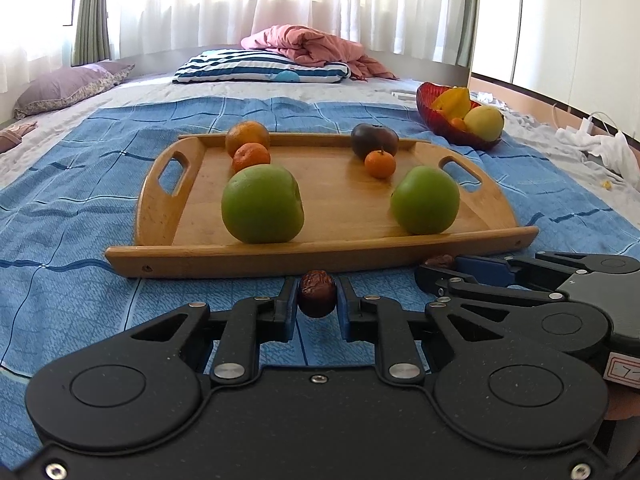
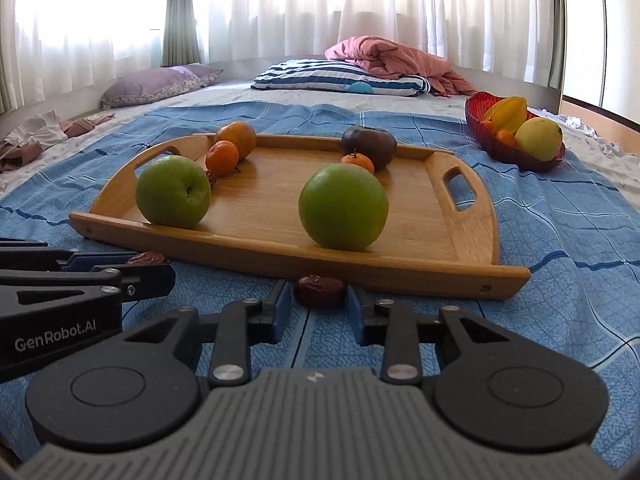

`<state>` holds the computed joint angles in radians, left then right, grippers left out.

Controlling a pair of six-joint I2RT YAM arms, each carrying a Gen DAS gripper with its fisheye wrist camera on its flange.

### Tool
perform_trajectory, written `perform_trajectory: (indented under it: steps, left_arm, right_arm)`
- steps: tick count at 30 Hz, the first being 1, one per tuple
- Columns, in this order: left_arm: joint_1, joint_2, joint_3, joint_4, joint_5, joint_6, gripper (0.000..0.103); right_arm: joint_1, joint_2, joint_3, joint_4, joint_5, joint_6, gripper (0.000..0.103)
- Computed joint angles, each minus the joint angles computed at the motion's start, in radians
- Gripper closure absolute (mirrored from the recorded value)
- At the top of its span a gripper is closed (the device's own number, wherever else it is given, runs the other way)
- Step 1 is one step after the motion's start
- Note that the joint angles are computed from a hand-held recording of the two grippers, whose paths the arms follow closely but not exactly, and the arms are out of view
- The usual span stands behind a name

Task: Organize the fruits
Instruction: 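Lift both dates and carry them over the wooden tray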

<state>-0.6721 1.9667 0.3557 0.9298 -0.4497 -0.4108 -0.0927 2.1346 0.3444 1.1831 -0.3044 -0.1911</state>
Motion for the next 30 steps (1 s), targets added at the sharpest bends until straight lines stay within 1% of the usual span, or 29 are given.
perform_trajectory:
  steps: [2, 4, 7, 16, 22, 25, 30]
  left_arm:
    - [0.001, -0.006, -0.002, -0.002, -0.004, 0.000, 0.084]
    - [-0.001, -0.013, -0.009, 0.002, -0.009, 0.000, 0.084]
    - [0.002, -0.024, -0.020, 0.009, -0.012, 0.005, 0.084]
    - [0.012, -0.083, -0.044, 0.006, -0.003, 0.026, 0.084]
    - [0.028, -0.155, -0.053, -0.012, 0.006, 0.054, 0.084]
    - [0.050, -0.191, -0.051, -0.026, 0.029, 0.063, 0.084]
    - [0.094, -0.232, -0.032, -0.058, 0.061, 0.087, 0.084]
  right_arm:
    - [0.009, -0.003, 0.006, -0.010, 0.011, 0.010, 0.065]
    - [0.016, -0.002, 0.009, -0.012, 0.020, 0.016, 0.068]
    - [0.015, 0.002, 0.001, 0.007, 0.021, 0.012, 0.070]
    - [0.012, -0.034, -0.056, 0.076, 0.012, 0.029, 0.070]
    - [0.014, -0.105, -0.102, 0.123, -0.001, 0.025, 0.070]
    - [0.013, -0.134, -0.106, 0.124, 0.001, 0.028, 0.070]
    - [0.000, -0.172, -0.086, 0.079, -0.005, 0.042, 0.070]
